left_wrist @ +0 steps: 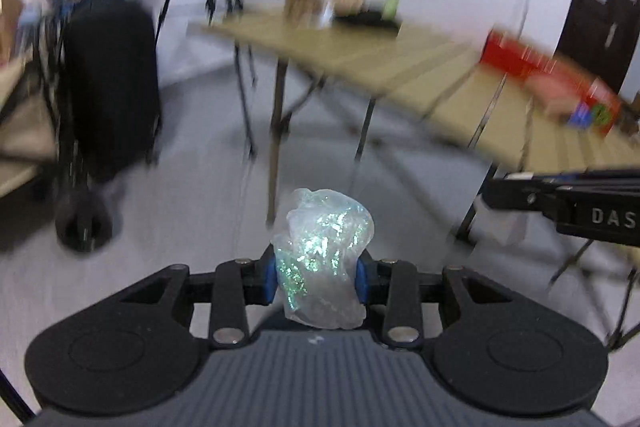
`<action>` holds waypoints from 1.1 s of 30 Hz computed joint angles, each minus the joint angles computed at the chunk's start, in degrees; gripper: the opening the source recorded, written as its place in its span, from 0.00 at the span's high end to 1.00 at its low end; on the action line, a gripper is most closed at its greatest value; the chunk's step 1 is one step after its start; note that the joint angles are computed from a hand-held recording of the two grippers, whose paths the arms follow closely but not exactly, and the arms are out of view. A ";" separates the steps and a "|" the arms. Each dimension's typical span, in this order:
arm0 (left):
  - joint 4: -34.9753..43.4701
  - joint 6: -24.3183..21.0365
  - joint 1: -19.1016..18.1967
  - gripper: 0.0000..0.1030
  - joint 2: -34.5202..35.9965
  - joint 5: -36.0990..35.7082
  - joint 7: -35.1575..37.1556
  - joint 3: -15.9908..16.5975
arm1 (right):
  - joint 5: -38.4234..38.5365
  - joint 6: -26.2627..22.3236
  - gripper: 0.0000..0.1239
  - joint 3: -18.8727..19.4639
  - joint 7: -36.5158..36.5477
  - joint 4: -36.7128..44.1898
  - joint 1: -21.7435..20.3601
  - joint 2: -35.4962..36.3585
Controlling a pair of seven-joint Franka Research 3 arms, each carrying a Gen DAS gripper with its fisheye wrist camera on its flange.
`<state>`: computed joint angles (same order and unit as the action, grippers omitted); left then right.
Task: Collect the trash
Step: 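Carry the plastic bag and foam piece over the black bin and open both grippers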
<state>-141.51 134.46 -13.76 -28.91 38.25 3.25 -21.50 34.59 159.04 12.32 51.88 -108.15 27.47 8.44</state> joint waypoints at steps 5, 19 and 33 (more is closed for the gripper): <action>-6.21 5.20 -3.36 0.65 4.57 -10.58 4.35 5.10 | -10.33 -6.37 0.86 -1.04 6.21 0.21 2.70 5.40; -1.28 5.81 -3.31 0.48 18.70 -22.30 11.96 5.72 | -10.28 -21.24 0.78 -0.94 16.06 14.19 0.63 20.93; 0.13 5.59 -3.33 0.31 19.92 -22.68 11.43 5.94 | -12.40 -19.56 0.62 -1.28 15.98 14.70 0.26 21.40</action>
